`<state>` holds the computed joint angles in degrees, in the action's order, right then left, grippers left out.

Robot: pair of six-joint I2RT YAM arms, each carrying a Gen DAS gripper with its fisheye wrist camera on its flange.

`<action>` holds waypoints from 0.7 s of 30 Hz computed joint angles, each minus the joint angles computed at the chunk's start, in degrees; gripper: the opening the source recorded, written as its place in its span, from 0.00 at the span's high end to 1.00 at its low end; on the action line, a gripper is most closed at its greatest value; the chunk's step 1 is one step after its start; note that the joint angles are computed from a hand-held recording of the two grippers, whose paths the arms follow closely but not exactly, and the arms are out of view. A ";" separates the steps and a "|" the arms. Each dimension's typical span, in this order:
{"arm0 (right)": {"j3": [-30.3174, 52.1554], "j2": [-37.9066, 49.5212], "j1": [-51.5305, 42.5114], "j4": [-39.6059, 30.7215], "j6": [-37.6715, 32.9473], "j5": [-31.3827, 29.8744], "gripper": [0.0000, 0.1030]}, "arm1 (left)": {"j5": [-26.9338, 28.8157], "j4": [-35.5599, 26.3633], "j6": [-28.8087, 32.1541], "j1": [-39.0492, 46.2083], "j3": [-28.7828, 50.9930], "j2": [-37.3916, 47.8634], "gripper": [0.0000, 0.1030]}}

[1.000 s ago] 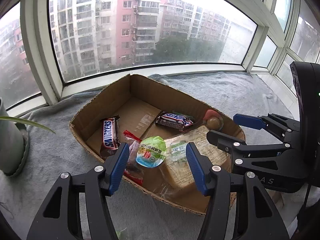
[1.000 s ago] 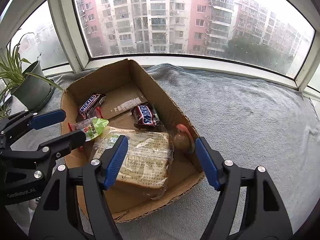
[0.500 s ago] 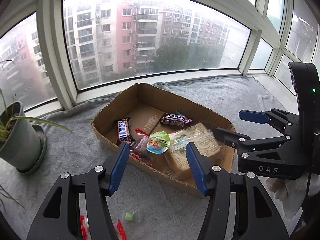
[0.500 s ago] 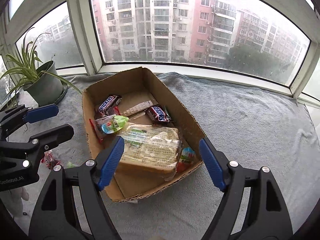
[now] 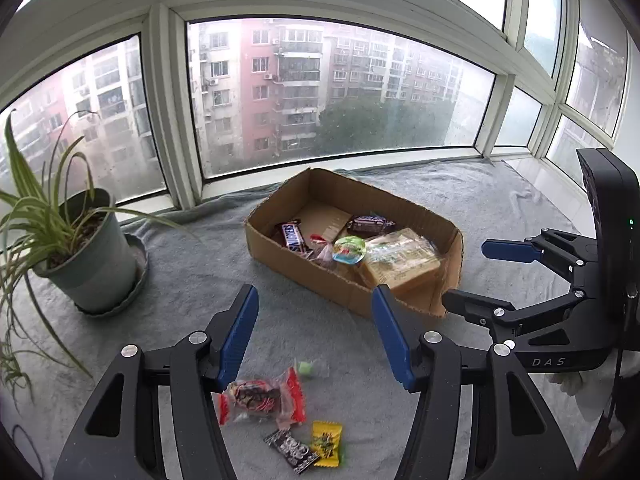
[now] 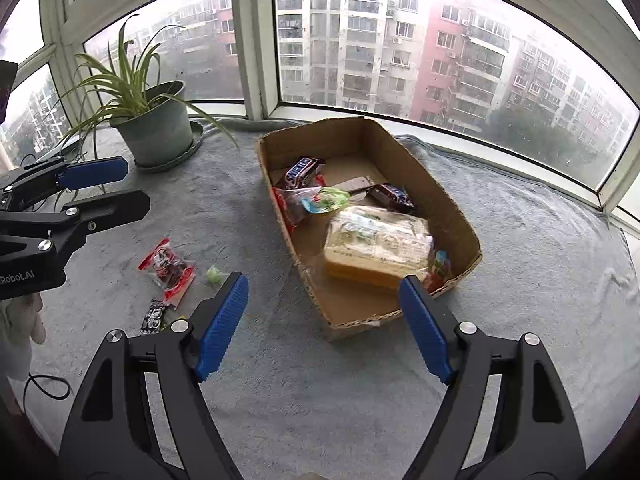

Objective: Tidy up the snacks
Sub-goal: 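Withdraw both grippers from the box back toward the remaining snacks, then grasp the black-and-white wrapped candy with the left gripper while the right grasps a yellow candy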

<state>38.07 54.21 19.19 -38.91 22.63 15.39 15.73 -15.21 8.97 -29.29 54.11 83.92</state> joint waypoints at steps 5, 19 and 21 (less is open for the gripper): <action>-1.13 0.82 8.48 -0.51 5.87 3.27 0.22 | 2.57 -1.34 1.73 5.22 -4.62 -3.55 0.43; -7.35 9.44 18.96 12.27 19.48 -2.04 0.22 | 10.21 -5.90 9.77 22.28 -13.66 -3.78 0.43; -8.40 10.79 17.41 15.28 21.38 -5.24 0.22 | 10.29 -5.50 9.68 22.13 -14.62 -3.54 0.43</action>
<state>29.67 65.00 36.60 -23.63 44.02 10.15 26.02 -20.71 18.65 -7.15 39.50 80.37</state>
